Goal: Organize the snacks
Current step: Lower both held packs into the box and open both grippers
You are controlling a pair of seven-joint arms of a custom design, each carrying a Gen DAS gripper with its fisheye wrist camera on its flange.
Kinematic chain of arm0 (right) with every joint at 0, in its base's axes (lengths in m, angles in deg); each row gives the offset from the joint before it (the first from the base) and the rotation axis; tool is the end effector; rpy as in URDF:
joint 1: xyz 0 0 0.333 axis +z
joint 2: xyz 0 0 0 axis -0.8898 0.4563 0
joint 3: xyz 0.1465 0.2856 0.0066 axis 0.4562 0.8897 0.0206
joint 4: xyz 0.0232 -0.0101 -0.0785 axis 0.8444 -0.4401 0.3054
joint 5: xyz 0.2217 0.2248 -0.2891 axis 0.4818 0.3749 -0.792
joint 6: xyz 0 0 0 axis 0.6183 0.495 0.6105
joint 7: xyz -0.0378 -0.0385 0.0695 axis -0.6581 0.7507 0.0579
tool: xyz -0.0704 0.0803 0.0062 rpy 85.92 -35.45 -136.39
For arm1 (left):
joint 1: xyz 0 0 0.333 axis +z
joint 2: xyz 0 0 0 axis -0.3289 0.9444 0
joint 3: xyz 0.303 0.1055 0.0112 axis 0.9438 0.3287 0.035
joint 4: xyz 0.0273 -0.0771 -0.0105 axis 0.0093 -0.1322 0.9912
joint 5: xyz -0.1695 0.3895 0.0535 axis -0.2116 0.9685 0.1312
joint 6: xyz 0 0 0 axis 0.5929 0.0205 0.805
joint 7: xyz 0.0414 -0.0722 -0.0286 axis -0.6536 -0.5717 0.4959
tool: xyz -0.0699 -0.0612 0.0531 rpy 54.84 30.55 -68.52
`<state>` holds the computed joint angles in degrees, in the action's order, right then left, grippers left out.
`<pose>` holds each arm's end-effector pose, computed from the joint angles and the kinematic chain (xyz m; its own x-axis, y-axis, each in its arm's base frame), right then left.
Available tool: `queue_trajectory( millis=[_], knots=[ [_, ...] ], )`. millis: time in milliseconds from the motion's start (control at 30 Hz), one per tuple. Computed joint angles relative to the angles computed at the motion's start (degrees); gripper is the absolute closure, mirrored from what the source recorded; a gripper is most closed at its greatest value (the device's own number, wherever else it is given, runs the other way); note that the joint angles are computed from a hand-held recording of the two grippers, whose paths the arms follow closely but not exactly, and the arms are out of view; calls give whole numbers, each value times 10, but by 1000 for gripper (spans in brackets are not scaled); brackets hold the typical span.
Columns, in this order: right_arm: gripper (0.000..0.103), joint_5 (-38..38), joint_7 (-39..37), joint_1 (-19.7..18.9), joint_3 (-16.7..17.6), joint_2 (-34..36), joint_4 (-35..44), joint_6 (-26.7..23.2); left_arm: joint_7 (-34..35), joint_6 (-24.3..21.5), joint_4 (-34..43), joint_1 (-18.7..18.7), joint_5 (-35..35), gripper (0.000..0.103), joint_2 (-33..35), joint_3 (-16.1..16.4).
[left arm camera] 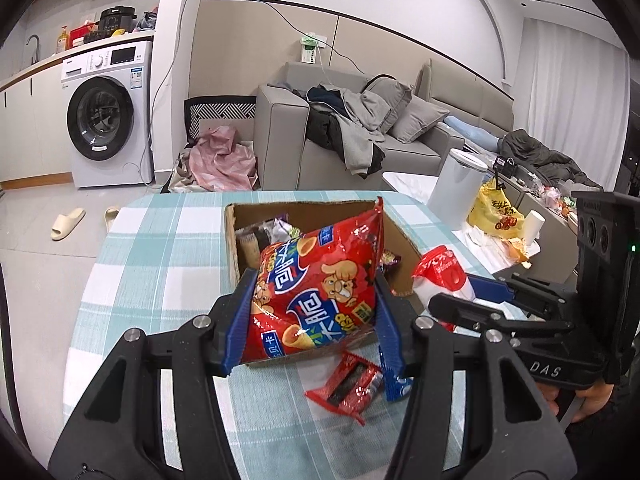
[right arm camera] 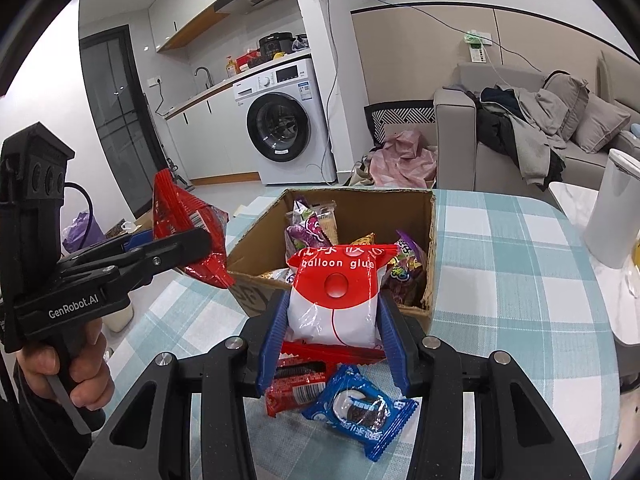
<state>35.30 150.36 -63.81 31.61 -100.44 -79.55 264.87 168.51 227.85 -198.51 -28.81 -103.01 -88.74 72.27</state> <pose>0.5177 0.1612 0.4843 0.0262 -0.9784 -0.2050 -0.6066 0.1474 -0.7812 0.5968 -0.1764 0.5135 -0.5858 -0.7890 0.1851 -0.5234 0.1939 -0.8297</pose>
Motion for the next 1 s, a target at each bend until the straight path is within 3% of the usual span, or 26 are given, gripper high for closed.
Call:
queue_trajectory(
  millis=[267,667,833,1000],
  knots=[
    [58,2,0,4,-14,21,25,6,-38,15,55,5,47,52,47,-15],
    [58,24,-27,42,-58,59,66,5,-122,21,133,25,155,52,124,-50],
    [58,100,-96,85,-96,81,78,7,-164,22,169,31,213,52,165,-65],
    [58,149,-136,102,-110,100,89,9,-195,25,197,40,257,52,197,-81]
  ],
)
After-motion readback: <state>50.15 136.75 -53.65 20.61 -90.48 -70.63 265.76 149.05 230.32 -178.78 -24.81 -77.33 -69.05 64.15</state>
